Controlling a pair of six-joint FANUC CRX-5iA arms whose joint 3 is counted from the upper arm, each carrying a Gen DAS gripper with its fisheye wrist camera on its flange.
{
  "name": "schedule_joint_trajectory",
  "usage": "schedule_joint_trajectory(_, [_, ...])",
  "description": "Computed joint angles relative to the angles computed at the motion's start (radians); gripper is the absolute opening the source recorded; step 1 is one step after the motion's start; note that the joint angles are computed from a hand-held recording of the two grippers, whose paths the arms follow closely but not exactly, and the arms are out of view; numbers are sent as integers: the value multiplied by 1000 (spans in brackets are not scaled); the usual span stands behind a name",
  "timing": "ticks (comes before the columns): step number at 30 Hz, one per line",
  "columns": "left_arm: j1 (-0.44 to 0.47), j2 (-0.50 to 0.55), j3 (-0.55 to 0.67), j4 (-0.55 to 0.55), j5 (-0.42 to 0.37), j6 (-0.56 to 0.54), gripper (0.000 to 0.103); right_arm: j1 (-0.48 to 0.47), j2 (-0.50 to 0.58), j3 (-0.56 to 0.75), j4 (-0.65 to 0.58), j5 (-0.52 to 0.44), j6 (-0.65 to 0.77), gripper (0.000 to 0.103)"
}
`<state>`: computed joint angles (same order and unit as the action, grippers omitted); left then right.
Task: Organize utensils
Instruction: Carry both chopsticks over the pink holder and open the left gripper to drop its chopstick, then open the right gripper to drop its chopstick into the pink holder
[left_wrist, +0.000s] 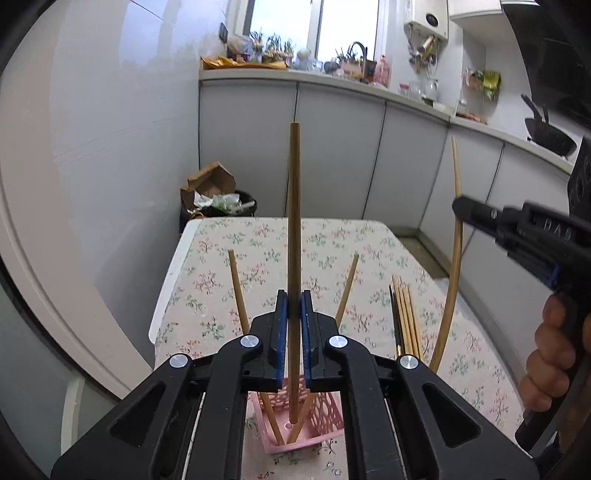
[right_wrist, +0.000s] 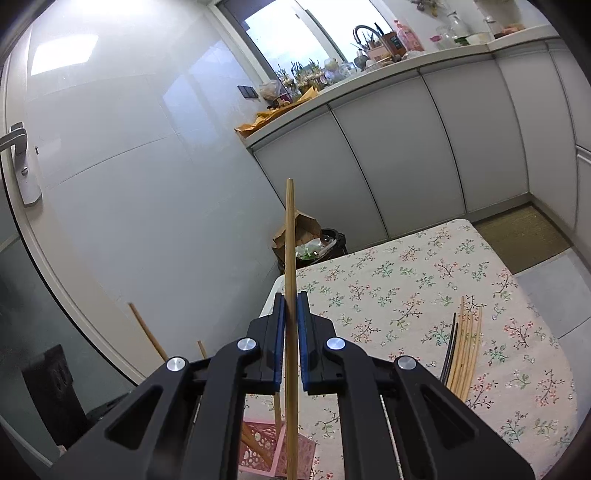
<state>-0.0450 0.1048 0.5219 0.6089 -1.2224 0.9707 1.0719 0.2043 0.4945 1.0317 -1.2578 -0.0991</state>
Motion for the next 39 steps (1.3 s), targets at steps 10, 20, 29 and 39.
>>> schedule_joint_trajectory(10, [14, 80, 138, -90, -163, 102, 38, 5, 110, 84, 57, 13, 49, 7])
schedule_joint_trajectory(20, [81, 96, 200, -38, -172, 296, 40, -10, 198, 140, 87, 41, 125, 7])
schedule_joint_trajectory(29, [106, 110, 233, -25, -203, 348, 42, -5, 280, 341, -187, -40, 410, 9])
schedule_joint_trajectory(39, [77, 97, 228, 10, -197, 329, 43, 11, 80, 154, -91, -43, 196, 25])
